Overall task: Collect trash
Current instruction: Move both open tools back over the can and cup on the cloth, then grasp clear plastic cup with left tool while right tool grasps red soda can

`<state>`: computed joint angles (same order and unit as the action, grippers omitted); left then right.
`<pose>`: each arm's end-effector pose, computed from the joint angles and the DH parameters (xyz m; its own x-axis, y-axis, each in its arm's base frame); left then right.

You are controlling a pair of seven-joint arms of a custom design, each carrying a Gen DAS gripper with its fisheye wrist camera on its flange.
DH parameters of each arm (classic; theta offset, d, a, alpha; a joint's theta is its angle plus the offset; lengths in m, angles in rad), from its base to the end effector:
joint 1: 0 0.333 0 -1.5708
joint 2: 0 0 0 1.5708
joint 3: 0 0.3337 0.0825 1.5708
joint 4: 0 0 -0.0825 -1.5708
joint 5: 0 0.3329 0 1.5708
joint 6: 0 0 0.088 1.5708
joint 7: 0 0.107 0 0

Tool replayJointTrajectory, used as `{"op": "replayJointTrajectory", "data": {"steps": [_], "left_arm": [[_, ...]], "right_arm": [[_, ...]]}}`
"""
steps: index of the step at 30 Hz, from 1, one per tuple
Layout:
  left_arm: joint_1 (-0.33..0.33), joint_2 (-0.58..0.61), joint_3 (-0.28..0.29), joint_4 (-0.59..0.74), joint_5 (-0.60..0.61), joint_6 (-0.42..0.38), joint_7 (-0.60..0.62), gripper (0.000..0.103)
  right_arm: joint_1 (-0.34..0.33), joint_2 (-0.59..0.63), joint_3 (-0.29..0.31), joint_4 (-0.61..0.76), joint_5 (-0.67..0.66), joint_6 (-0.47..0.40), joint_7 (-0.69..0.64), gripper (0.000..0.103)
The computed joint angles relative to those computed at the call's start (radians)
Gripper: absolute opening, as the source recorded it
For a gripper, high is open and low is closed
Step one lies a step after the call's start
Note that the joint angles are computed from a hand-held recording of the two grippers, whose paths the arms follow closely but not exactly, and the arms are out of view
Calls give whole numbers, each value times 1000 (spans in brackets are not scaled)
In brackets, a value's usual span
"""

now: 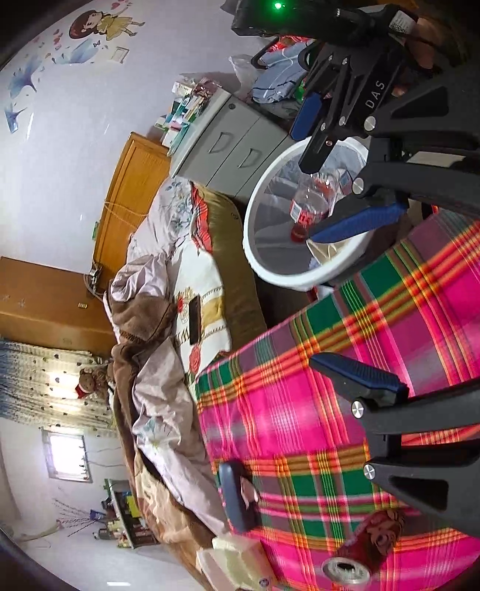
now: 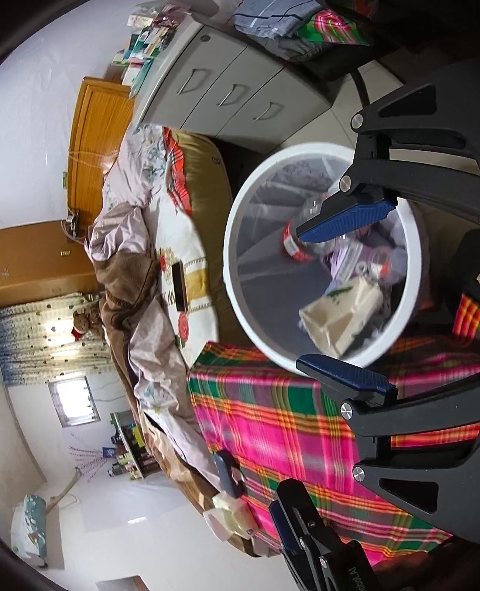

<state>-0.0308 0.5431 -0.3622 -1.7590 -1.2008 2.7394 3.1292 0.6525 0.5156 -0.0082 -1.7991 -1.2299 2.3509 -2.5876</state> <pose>0.6290 -0.1831 0.3489 -0.7623 -0.6257 0.1653 -0.5002 0.4075 -0.7640 0.5156 0.3714 0.3212 -0.4982 -0.8611 -0.1011 -0.5258 0.3928 -0.7545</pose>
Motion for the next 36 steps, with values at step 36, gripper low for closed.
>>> {"op": "replayJointTrajectory", "data": {"steps": [36], "left_arm": [[225,139,78,198,17,65,-130,70]], "right_arm": [[90,529,-100,817,347,224,-617,64]]}}
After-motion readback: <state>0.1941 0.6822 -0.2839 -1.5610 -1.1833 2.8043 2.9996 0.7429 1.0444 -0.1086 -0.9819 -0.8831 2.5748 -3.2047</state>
